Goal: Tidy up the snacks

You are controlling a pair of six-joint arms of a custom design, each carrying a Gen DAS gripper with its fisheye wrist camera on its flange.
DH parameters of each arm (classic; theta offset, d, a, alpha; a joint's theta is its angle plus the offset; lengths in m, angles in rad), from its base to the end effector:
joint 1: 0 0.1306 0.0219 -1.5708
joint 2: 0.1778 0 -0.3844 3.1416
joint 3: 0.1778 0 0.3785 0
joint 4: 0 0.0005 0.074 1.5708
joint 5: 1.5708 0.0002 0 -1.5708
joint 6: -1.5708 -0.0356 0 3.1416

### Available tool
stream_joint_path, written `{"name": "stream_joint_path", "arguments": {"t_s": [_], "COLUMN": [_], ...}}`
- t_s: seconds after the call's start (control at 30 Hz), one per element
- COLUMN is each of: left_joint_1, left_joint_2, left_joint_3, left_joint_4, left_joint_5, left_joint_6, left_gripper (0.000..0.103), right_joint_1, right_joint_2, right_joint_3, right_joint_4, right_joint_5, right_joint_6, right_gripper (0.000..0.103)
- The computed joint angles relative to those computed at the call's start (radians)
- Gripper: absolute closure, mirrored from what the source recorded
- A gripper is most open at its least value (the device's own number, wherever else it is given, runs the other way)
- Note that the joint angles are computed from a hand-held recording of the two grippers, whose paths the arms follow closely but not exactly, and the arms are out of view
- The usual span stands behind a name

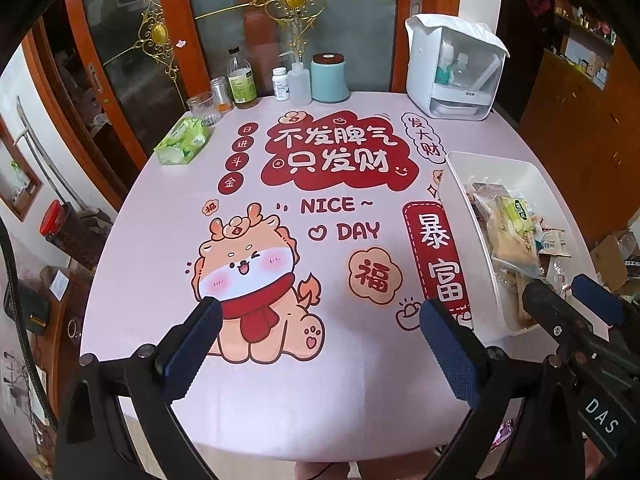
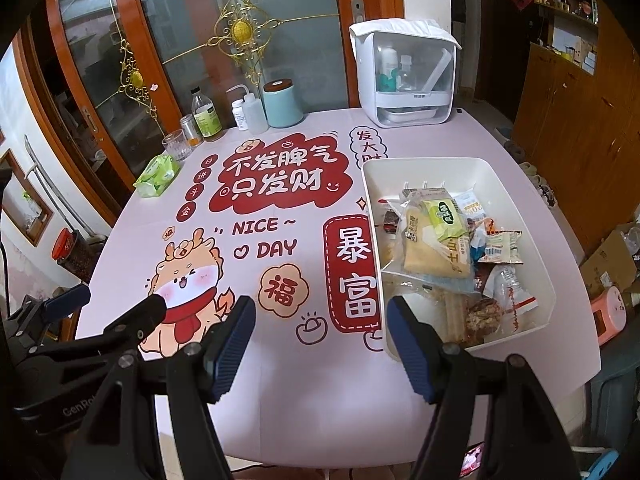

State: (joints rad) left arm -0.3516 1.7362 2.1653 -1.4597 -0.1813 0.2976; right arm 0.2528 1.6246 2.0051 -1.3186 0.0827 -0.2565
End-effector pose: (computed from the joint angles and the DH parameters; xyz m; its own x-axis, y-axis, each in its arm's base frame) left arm 0.5196 -0.1843 0.5565 -0.8436 0.0022 -0.5370 0.0046 1.0000 -0.0030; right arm 0.5103 0.1283 0.5569 -0.8065 0.0528 -0.5889 0.0027 0.9963 0.0856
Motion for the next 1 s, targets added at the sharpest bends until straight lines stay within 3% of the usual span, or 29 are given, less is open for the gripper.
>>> {"name": "stream_joint_path", "arguments": {"t_s": [1.0], "left_joint_1": [-0.007], "left_joint_2": [0.008], "left_joint_3": [0.005], "left_joint_4": [-0.010], "left_joint_5": [0.000], "left_joint_6": [0.007], "left_gripper": [0.005], "right_joint_1": [-0.006], "right_joint_2": [-0.004], "right_joint_3": [-0.014], "right_joint_4": [0.006], "right_joint_5": [-0.005], "right_joint_6": [0.001], "right_gripper": [0.034]}}
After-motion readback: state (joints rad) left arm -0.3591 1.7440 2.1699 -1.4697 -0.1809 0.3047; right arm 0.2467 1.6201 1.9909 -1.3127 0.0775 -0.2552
